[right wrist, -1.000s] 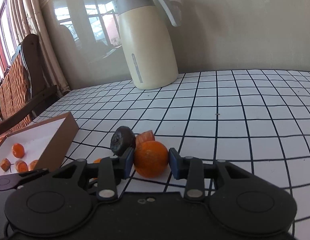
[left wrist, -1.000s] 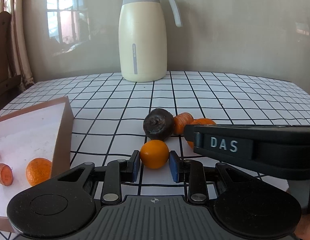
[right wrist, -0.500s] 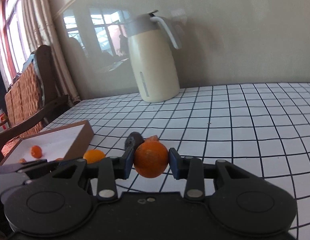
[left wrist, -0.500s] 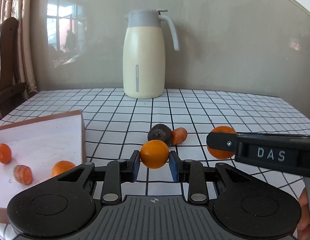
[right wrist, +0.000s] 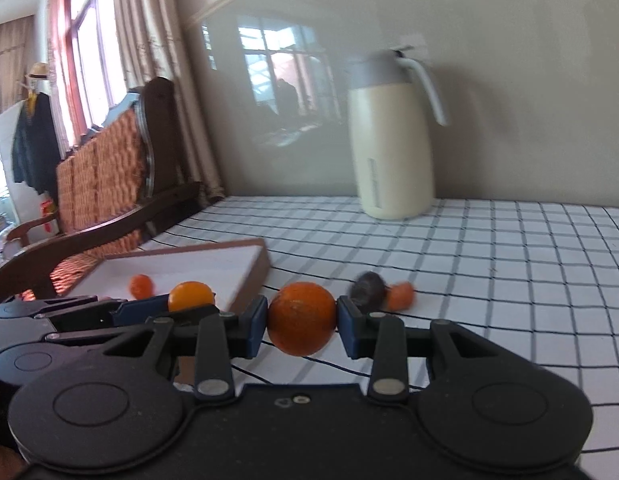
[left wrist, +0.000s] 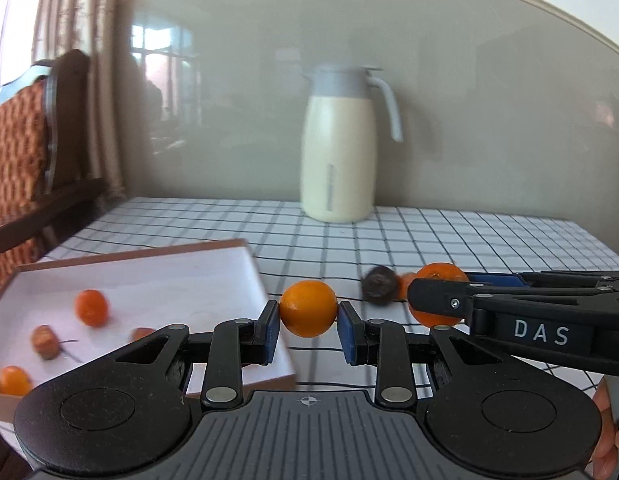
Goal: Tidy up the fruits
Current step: 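Carry the orange in the left tool while the right tool carries its orange over the box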
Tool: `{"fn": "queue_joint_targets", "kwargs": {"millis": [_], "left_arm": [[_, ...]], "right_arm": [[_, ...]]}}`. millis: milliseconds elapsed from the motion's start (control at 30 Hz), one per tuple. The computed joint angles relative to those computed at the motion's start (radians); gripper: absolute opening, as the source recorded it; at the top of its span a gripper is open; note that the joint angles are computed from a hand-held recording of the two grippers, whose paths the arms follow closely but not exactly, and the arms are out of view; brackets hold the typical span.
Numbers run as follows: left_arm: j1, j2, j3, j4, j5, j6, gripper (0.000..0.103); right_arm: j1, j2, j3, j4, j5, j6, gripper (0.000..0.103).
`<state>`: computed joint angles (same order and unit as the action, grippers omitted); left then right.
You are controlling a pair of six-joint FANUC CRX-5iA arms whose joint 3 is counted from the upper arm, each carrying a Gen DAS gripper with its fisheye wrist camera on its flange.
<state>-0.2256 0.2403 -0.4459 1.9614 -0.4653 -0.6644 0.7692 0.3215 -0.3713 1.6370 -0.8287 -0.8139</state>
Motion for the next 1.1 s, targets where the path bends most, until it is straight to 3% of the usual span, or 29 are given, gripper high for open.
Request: {"fn": "queue_joint_targets", "kwargs": {"millis": [467,900,1100], "left_arm": [[0.045,0.016,0.042,0.223,0.065,-0.115,0.032],[0.050,0.068,0.136,0.493,0.193,-0.287,0.032],[0.043,0.092,0.198,0.658,0.251,-0.422,0.032]], "right_arm": [[-0.052,0.116,0.146,0.205,0.082,-0.063,0.029],[-0.054,0.209,0.262,0.224,0.084,-0.049,0.029],[-0.055,0.247,0.308,0.206,0.086,-0.038,0.029]]}}
